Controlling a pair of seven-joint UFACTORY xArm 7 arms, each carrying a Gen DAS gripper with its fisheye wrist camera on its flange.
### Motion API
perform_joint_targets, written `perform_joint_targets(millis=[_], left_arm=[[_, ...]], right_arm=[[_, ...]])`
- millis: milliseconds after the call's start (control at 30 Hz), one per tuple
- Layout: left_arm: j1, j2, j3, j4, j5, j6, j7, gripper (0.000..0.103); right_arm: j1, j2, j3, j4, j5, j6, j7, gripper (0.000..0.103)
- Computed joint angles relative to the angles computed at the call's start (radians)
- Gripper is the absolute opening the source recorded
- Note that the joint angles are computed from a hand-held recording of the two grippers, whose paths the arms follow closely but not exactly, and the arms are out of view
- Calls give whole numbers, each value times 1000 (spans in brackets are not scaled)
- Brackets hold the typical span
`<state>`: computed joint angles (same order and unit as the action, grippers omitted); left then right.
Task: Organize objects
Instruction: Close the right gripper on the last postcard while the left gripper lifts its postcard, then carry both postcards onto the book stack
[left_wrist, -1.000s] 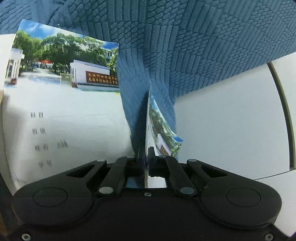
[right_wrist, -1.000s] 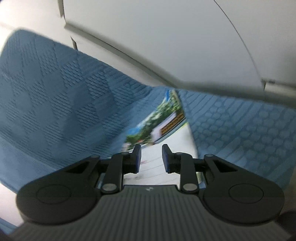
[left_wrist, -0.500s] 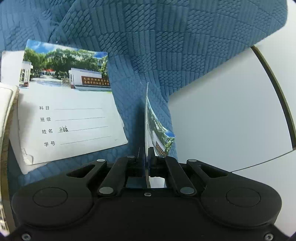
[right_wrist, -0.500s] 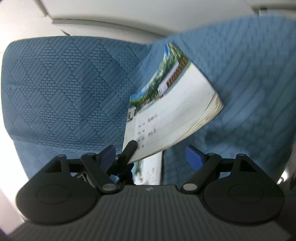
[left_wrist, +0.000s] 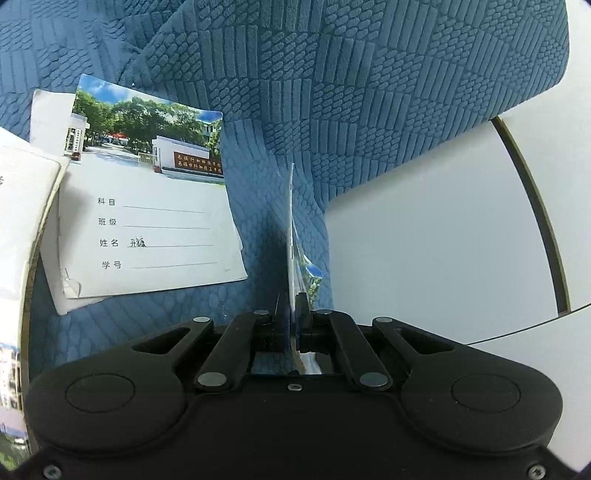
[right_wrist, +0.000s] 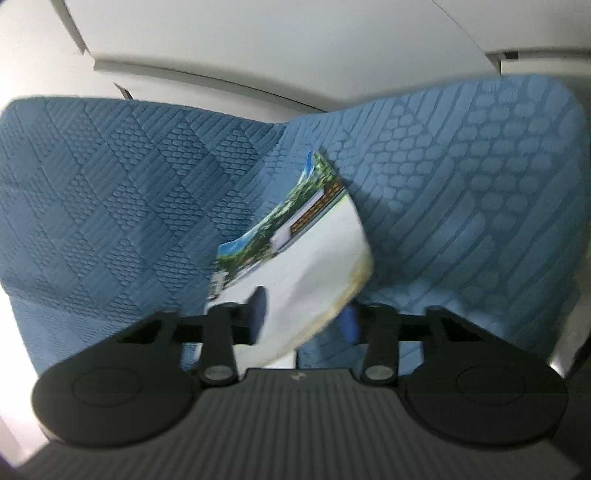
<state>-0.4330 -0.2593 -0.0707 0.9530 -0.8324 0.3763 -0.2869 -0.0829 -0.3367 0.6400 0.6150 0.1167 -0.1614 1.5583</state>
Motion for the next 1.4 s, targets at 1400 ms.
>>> perform_joint_targets(millis=[1400], left_arm=[[107, -490, 130, -2, 315, 298, -260, 7]], right_arm=[[325, -4, -194, 468, -259, 395, -131, 13]])
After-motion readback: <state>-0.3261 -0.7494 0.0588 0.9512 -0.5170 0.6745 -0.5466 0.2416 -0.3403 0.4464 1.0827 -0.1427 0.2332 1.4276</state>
